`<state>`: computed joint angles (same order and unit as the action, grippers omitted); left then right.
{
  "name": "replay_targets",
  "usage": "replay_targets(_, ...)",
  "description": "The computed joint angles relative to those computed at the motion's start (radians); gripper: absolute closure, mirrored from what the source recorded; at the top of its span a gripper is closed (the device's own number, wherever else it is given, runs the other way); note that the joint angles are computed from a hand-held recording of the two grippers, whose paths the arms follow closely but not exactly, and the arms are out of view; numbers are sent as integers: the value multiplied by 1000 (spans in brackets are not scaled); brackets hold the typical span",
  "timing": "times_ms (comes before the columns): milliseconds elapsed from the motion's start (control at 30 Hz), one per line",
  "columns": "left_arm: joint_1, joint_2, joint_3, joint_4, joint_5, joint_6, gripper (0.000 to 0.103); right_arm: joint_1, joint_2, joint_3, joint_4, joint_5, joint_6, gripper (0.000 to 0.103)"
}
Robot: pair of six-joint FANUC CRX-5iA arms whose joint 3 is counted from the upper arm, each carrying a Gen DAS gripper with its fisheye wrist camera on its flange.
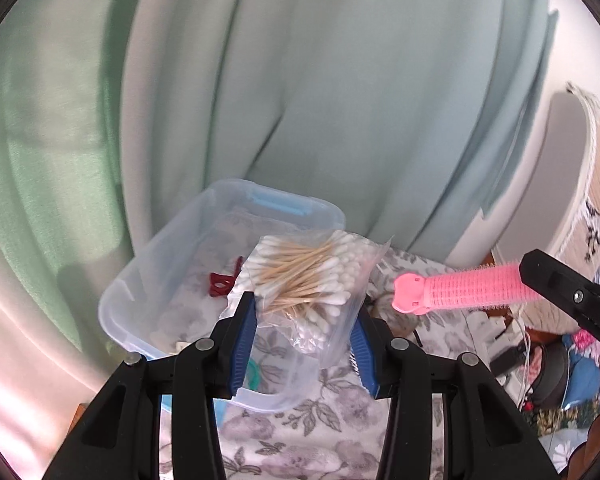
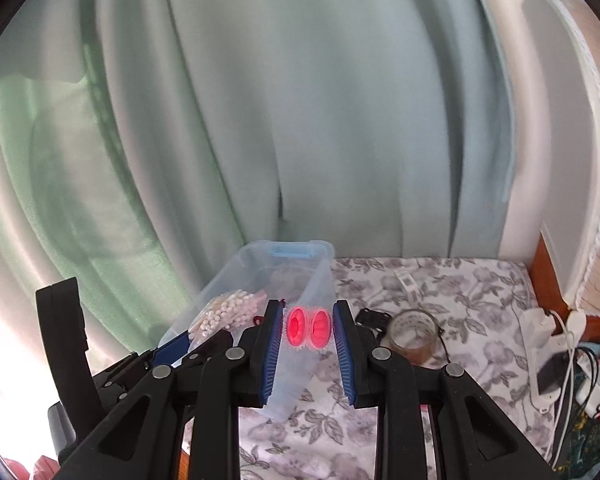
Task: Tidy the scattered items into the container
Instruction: 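Open the left tool over the box while the right tool releases the roller there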
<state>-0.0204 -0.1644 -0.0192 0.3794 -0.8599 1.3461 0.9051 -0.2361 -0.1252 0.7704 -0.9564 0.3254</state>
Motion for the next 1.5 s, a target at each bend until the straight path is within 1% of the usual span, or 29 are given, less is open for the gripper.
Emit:
replay_targets(167, 67, 1, -11, 25, 8, 9, 57, 13, 64, 69, -15, -3, 51, 75)
replay_targets(333, 123, 13, -16, 48, -1, 12, 57, 20, 127, 135, -51, -4, 111, 75)
replay_targets(533, 167, 28, -25, 64, -7, 10, 57, 23, 183, 187, -101, -8, 162, 75)
replay_targets(833, 190, 51, -27, 107, -20, -21, 56, 12, 244, 244, -168, -23, 219, 75)
replay_targets(867, 197, 51, -25, 116, -30, -27, 55, 10, 249, 247, -175, -22, 225, 74)
replay_targets(900, 199, 56, -23, 124, -36, -33, 52, 9, 254, 250, -177, -25, 229, 73)
replay_targets(933, 202, 60, -22, 132, -43, -42, 47, 8, 259, 253, -179, -28, 233, 73)
replay_targets(1000, 203, 60, -25, 139, -40, -50, 42, 6, 272, 266, -191, -47, 245, 71)
replay_targets(1033, 203, 64, -24, 141, -39, -53, 42, 3, 276, 272, -201, -54, 250, 70)
replay_targets(1100, 203, 71, -19, 139, -47, -52, 41, 0, 276, 273, -214, -61, 252, 64)
replay_targets(1167, 201, 79, -13, 136, -55, -49, 41, -4, 277, 273, -221, -66, 253, 62)
replay_targets(1300, 193, 83, -6, 126, -64, -42, 40, -12, 273, 268, -230, -66, 252, 59)
replay_targets(1367, 189, 85, -4, 122, -64, -41, 38, -13, 270, 264, -235, -66, 251, 58)
replay_targets(1400, 188, 84, -3, 120, -65, -39, 35, -14, 268, 261, -237, -66, 250, 58)
replay_targets(1500, 183, 85, 0, 110, -69, -34, 35, -16, 260, 252, -244, -65, 246, 57)
